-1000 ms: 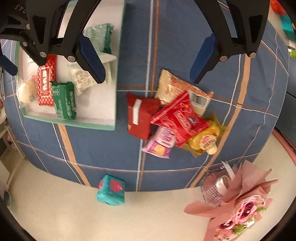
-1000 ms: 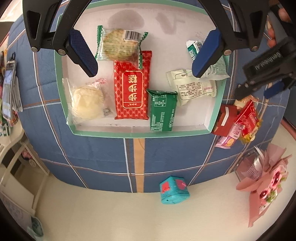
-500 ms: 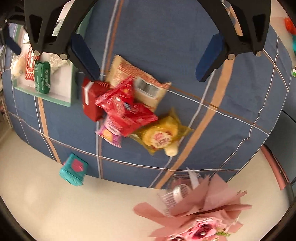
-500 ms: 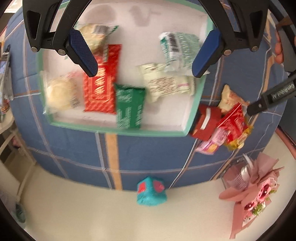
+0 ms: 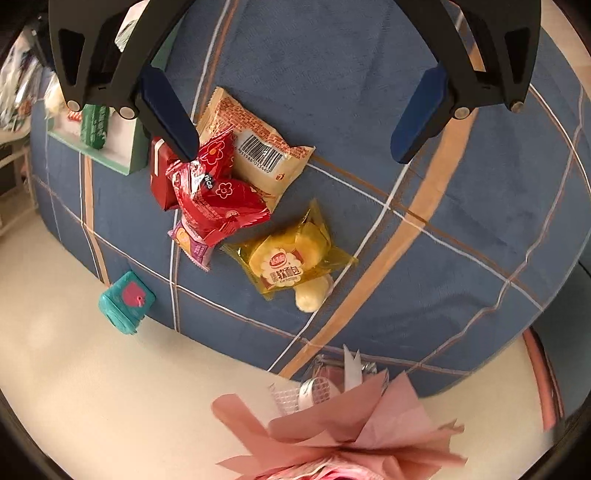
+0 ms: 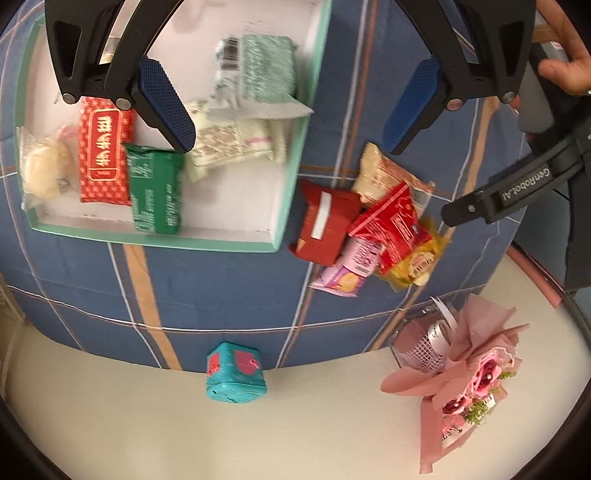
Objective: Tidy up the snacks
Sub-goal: 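Grasp the red floral bag with the left tool while the right tool grasps the red rectangular pack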
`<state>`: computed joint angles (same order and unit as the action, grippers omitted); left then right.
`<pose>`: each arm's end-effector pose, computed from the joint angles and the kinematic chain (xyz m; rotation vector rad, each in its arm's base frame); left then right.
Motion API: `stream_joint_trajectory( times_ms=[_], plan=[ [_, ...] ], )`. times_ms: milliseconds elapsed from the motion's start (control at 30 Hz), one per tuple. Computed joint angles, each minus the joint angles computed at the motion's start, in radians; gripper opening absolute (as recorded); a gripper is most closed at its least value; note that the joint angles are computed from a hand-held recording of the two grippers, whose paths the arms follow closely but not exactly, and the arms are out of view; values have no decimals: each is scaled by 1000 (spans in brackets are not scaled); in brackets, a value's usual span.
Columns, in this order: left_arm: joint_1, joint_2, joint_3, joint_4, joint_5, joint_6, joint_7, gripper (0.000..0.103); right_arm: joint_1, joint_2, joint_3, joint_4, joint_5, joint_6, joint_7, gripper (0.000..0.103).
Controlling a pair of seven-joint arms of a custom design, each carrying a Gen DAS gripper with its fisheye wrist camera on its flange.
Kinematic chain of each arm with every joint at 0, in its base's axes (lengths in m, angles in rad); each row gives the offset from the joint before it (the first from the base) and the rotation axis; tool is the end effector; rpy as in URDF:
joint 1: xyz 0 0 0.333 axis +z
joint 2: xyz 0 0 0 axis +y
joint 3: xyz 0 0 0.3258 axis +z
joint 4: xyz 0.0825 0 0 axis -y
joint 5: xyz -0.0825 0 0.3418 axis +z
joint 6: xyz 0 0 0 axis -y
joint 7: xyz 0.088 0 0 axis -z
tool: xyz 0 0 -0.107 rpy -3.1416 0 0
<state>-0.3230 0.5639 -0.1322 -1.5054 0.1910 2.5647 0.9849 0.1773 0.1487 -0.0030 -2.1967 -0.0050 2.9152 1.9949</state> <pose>0.6466 -0.2966 0.4235 -2.0565 1.9849 -0.6760 0.5551 0.0981 0.4203 -1.6097 2.0620 -0.3614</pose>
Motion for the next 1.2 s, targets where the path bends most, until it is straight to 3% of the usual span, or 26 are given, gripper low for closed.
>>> stream_joint_trajectory(
  times_ms=[367,833,1067,1167,1200],
  plan=[
    [18,63,-30,93,-60,-1,27,102,-12,75,18,95,45,16,-26,102],
    [21,178,-80,273,-207,-54,88,88,-32,169,28,213,112,-21,-83,67],
    [2,252,-77,391,-228,-135,93,87,-38,218,43,270,141,-37,-120,62],
    [-2,281,-76,435,-234,-166,92,73,-33,244,43,300,146,-47,-126,62],
    [-6,287,-73,443,-232,-172,89,73,-30,252,39,309,144,-49,-124,62]
  ],
)
